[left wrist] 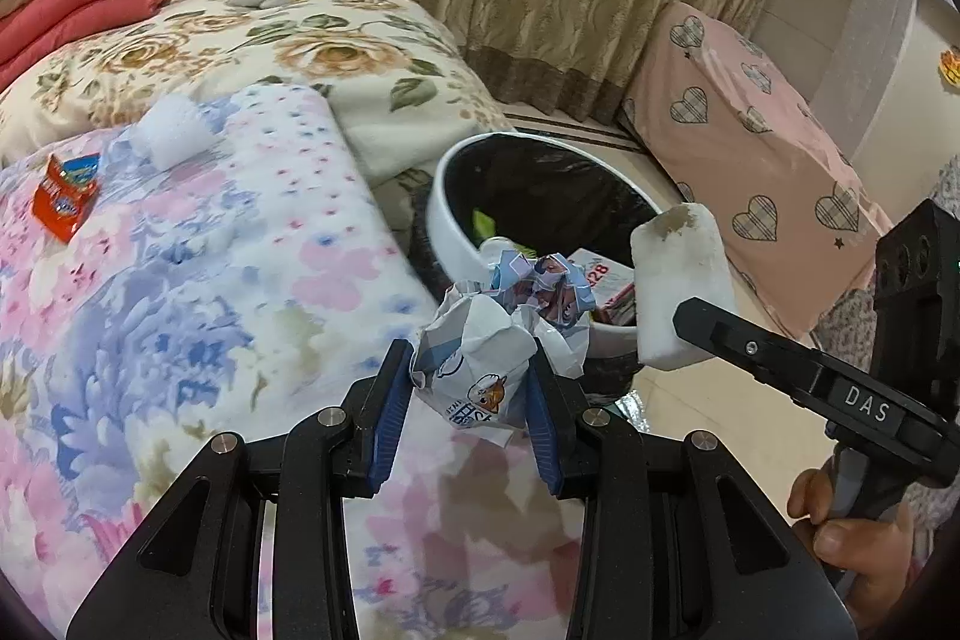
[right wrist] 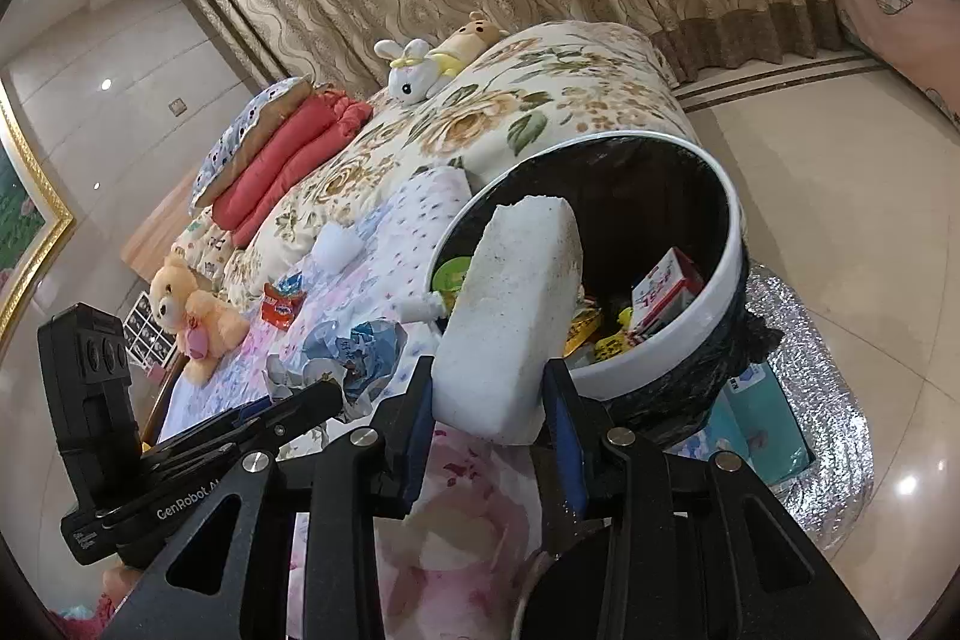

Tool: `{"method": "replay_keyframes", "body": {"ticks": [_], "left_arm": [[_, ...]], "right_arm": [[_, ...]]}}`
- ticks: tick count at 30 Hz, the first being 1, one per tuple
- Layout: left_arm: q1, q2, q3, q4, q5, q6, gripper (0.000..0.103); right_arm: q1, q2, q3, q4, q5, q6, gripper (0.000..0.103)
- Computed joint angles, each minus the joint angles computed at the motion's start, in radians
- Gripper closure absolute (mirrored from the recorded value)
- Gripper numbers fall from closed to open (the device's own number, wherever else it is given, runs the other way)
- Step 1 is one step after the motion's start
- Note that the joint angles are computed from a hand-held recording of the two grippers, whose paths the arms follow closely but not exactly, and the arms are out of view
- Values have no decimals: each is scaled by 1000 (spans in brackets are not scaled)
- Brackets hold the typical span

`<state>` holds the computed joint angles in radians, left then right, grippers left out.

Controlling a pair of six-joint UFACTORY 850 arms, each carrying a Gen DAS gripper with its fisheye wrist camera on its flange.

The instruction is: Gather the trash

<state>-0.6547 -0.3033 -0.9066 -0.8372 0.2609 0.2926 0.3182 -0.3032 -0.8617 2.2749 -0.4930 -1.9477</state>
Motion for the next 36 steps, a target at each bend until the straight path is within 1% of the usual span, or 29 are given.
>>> {"method": "replay_keyframes", "body": {"ticks": [11,20,24,28,31,33,36], "left_arm": [[-9,-46,-72,-44,-23,74,68],[-4,-102,-146,-121,-48,179,68],[2,-122,-177,-142,-55,211,68],[9,-144,-209,-199,-48,281,68],[22,-164,-237,-202,-70,290,68],[28,-179,-255,-252,-76,344,68],[38,-196,-275,-290,-91,382,68]], "right_arm": [[-35,-3,-13,-18,-3,15,67],[-52,-30,-50,-67,6,52,67],[-58,-46,-70,-94,9,78,67],[-64,-67,-98,-124,16,102,67],[-65,-84,-121,-142,25,121,67],[-67,-95,-136,-154,31,130,67],[-68,-109,-157,-176,39,150,67]]}}
